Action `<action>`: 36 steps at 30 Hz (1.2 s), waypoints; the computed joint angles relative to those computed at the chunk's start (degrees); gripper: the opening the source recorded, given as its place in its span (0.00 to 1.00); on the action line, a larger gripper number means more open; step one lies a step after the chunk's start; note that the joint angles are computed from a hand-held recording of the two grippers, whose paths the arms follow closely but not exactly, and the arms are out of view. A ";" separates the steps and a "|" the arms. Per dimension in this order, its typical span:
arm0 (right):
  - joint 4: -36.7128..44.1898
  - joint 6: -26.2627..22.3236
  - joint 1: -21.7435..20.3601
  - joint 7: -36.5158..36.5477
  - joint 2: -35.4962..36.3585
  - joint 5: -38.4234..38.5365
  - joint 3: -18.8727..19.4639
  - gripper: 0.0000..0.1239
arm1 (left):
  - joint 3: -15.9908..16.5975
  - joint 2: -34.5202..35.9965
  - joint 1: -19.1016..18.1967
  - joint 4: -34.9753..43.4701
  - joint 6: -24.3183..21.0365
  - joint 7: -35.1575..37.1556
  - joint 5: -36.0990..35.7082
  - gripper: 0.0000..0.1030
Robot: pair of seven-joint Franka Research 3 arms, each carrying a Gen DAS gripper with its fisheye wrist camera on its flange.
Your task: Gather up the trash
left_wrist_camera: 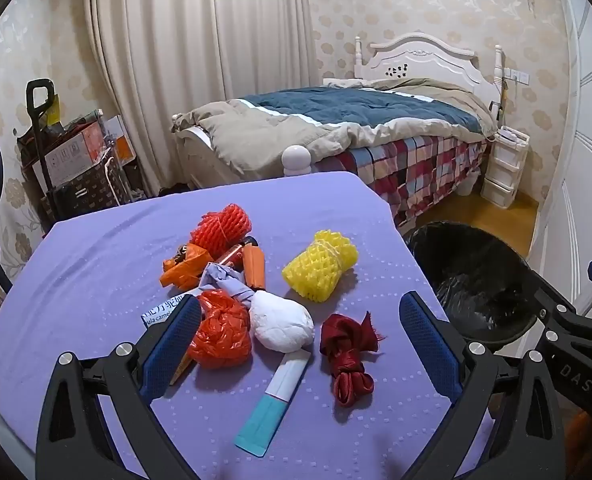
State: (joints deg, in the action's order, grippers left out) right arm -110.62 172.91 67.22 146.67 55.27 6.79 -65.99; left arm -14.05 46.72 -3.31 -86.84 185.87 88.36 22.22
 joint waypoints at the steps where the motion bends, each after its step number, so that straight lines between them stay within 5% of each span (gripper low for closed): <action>1: 0.00 -0.08 -0.04 -0.10 -0.08 -0.01 0.06 0.80 | -0.24 0.05 0.18 -0.02 0.08 0.09 0.02 0.94; 36: -1.27 0.42 0.51 -1.42 -0.59 1.14 -0.18 0.80 | -0.70 -0.01 0.45 -0.06 -0.42 0.72 -0.55 0.94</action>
